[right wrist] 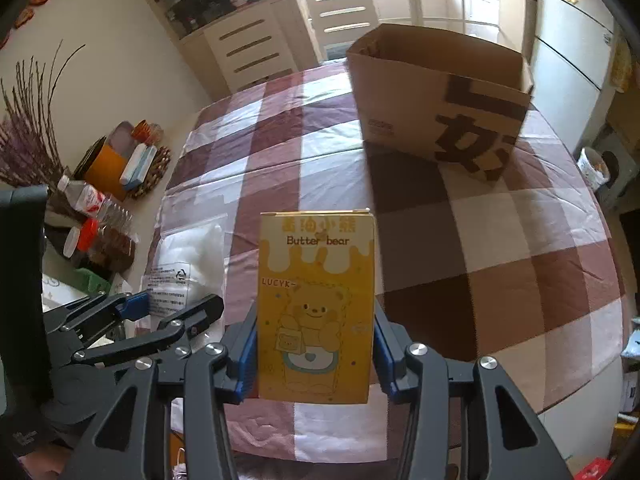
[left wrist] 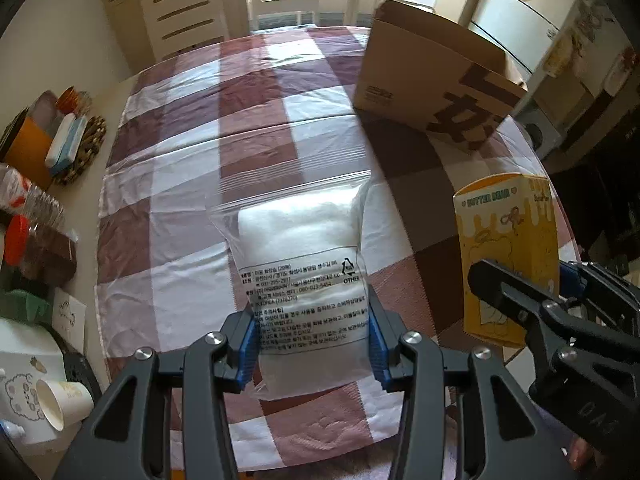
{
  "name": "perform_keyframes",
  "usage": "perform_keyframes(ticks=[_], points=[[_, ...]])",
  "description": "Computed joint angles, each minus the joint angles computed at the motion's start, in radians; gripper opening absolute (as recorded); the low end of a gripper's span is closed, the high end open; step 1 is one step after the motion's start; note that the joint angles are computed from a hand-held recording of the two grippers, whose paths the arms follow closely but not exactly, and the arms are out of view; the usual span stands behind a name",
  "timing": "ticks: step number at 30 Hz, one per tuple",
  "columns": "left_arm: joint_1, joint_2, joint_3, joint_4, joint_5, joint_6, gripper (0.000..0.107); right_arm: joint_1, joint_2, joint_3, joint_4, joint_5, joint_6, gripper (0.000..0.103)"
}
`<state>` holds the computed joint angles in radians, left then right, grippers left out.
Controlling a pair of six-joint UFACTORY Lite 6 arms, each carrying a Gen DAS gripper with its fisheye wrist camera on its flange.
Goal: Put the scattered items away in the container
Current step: 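Lift white bag with left tool while right tool carries Butter bear box over box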
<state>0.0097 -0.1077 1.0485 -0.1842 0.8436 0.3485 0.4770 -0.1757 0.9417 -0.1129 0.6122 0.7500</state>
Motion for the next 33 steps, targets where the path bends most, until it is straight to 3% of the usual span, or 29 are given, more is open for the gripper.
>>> perform_keyframes(ticks=[33], points=[[-0.382, 0.192, 0.221, 0.061, 0.014, -0.136, 0.046, -0.307, -0.257, -0.173, 0.033, 0.081, -0.095, 0.048]])
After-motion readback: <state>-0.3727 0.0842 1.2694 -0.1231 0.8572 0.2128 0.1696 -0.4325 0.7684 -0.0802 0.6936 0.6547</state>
